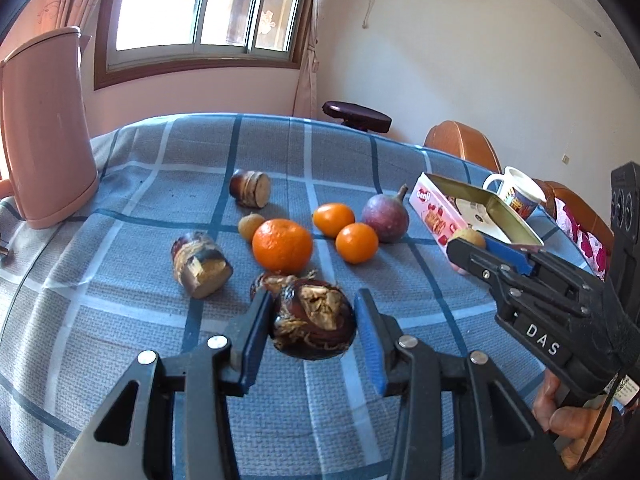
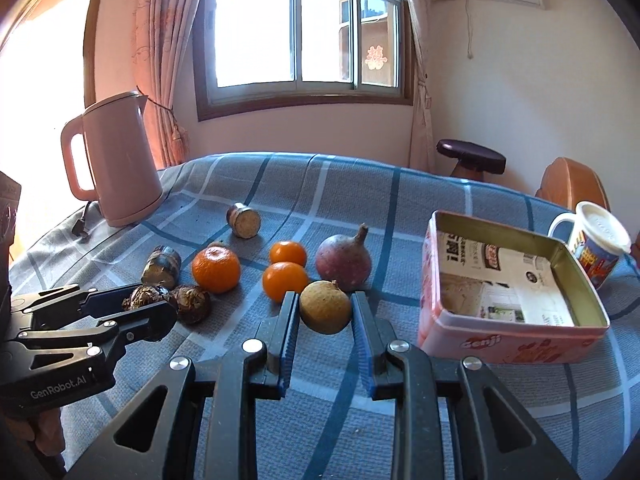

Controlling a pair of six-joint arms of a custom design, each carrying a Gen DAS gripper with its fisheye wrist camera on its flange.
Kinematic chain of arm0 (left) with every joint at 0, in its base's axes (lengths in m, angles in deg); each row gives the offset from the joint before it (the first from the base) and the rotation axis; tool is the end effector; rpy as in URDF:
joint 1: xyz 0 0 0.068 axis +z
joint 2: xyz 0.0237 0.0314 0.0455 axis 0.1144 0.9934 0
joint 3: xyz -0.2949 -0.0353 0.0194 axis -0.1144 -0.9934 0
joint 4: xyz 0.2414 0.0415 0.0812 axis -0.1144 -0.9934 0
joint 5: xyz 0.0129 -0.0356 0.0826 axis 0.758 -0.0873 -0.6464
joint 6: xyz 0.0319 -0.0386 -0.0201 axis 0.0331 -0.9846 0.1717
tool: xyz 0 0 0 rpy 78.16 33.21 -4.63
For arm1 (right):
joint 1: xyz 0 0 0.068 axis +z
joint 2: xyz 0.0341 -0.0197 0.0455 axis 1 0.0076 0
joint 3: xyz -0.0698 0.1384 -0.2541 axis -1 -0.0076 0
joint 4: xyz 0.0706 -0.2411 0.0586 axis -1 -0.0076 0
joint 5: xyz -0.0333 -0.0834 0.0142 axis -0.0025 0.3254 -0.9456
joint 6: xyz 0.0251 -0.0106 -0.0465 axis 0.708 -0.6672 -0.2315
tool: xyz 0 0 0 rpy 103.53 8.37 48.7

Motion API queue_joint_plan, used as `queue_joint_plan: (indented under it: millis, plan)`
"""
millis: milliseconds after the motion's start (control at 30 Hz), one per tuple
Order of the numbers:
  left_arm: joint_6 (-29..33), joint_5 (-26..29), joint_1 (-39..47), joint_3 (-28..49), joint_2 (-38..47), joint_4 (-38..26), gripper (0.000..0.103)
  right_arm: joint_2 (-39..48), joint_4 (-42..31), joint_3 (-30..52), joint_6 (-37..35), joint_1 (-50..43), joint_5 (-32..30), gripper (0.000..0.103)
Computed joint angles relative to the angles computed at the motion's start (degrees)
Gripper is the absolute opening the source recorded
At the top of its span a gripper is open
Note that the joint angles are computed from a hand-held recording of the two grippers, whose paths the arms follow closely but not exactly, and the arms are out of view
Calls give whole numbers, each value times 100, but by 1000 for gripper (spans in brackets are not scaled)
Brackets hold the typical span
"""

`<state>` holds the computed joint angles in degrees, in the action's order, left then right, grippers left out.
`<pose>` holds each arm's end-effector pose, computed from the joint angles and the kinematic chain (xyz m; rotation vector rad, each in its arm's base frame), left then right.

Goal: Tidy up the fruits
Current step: 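Carry both held fruits over the pink tin box with both tools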

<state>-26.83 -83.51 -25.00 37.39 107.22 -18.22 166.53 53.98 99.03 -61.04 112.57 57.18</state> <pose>0.3149 -0.1887 0.1233 0.1735 2.2520 -0.3563 0.3106 0.1235 0.1337 -0.1733 2.1168 0.0739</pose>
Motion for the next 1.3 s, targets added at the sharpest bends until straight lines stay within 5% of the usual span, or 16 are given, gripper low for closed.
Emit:
queue_joint_plan:
  millis: [400, 1300]
  plan:
    - [439, -309, -656, 1359, 637, 152, 44, 46, -102, 212, -177, -1371, 303, 28]
    - [360, -176, -1376, 5861, 3171, -2343, 44, 762, -1372, 1342, -296, -3044, -879, 28]
